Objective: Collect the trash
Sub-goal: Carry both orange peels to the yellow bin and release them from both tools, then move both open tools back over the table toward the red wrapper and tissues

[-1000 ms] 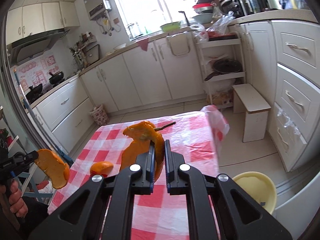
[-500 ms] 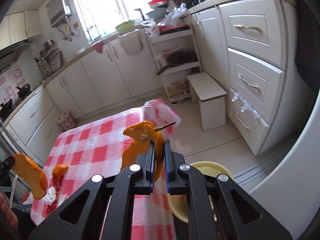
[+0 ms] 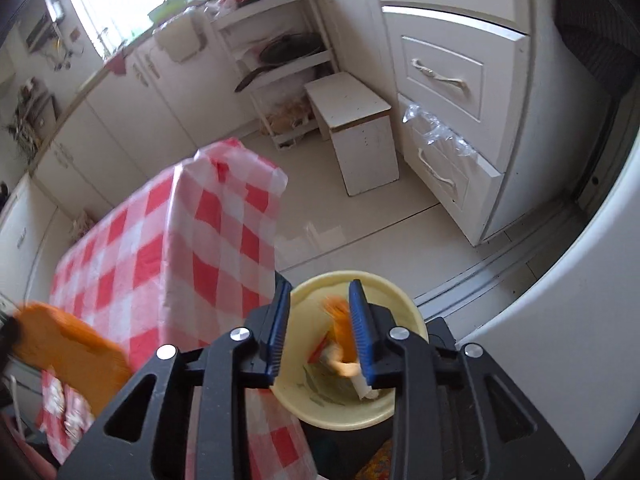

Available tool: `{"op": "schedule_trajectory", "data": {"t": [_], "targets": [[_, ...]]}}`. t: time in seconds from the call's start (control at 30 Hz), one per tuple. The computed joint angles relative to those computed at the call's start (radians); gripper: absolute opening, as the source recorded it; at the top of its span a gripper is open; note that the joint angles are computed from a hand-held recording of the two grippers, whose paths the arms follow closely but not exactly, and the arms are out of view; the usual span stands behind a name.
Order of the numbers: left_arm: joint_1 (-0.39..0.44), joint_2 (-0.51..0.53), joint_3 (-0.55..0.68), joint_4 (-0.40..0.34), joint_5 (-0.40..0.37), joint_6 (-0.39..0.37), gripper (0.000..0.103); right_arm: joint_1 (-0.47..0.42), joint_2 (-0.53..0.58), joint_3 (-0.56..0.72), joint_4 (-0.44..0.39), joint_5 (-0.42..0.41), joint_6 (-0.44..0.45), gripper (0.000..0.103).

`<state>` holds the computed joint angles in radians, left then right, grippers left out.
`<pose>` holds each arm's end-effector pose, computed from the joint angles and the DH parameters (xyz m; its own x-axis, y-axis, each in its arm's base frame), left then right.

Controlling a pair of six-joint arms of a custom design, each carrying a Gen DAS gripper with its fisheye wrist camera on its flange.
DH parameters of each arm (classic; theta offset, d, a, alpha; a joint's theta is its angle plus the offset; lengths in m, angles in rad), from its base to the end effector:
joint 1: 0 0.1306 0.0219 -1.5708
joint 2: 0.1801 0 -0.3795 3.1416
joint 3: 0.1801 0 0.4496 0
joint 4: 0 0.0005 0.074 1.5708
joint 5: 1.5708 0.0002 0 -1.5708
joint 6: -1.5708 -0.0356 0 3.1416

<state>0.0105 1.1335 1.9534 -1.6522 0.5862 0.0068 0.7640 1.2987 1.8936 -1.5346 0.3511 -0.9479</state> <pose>0.3020 -0.0170 0.7495 -0.7419 -0.0134 -0.6704 0.3586 0.8368 -0.4137 0.3140 0.2832 0.6736 -0.7487 0.3389 -0.5698 0.1800 0.9311 0.3172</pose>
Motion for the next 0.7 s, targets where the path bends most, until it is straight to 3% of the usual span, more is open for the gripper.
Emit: {"op": "schedule_trajectory", "data": {"t": [0.23,0.27,0.33,0.37,0.43,0.7], "targets": [[-0.191,0.013,-0.075,0.066,-0.148,0.101,0.01,0.013,-0.04,0.052,0.072,0.124,-0.002,0.041],[-0.21,0.019,-0.078,0.072,-0.17,0.116,0.013,0.017,-0.043,0.058,0.082,0.136,0.004,0.041],[-0.247,0.025,-0.077,0.084,-0.212,0.135,0.037,0.019,-0.039,0.07,0.096,0.145,0.017,0.041],[-0.26,0.023,-0.074,0.092,-0.234,0.139,0.042,0.02,-0.037,0.075,0.1,0.149,0.022,0.042],[-0.281,0.008,-0.074,0.111,-0.276,0.124,0.052,0.021,-0.032,0.084,0.104,0.146,0.032,0.043],[-0.249,-0.031,-0.039,0.058,-0.398,0.017,0.065,0.037,0.008,0.125,0.108,0.14,0.051,0.047]]}}
